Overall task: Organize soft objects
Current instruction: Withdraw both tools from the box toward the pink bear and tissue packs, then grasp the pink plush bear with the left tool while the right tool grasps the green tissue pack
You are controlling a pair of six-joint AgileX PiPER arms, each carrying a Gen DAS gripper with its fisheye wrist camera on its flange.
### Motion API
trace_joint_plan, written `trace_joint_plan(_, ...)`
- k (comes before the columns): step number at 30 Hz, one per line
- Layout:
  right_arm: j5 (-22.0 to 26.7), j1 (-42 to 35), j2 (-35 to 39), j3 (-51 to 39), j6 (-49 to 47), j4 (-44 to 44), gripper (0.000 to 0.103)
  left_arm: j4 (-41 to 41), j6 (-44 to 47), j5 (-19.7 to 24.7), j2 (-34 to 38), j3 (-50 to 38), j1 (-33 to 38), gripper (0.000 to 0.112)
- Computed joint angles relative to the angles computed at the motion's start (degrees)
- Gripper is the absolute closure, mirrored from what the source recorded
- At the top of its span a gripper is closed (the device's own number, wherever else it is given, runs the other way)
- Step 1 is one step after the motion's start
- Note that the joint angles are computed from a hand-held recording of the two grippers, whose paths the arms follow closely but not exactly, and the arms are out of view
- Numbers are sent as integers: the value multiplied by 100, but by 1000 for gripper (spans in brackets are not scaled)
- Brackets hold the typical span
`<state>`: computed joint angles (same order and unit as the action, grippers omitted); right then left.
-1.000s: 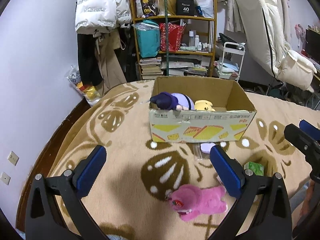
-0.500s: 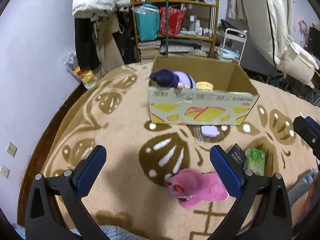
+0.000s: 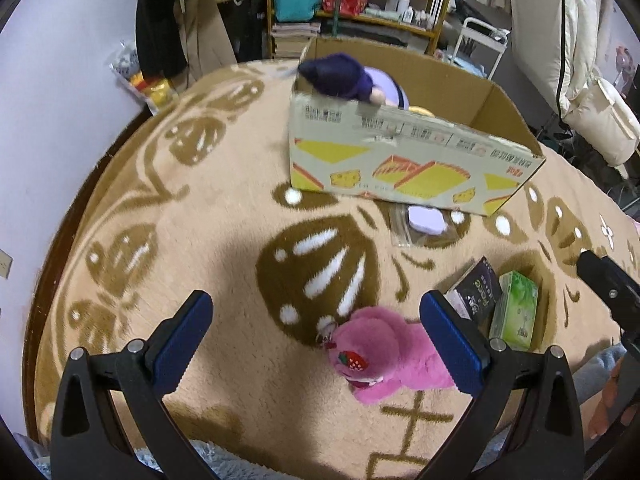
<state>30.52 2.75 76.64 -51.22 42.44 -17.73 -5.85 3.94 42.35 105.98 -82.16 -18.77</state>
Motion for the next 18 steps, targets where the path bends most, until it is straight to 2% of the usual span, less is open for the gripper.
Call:
trace_joint_plan(8,366,-484,625,-254,-895,1136,0,-119,107,502,367,-326,-12,10)
trace_joint_plan(12,450,-691,856,-308,-1491,1783,4,-102,147,722,553,-487,-65,10)
trace_joint_plan(14,540,-767,1005,-351,-1740,2049,11,-92,140,836,670,-575,-78,10)
trace_joint_plan(18,554,-911,1244,-373,-2064,2462,18,-40,96,1065,901,-765,-109,10)
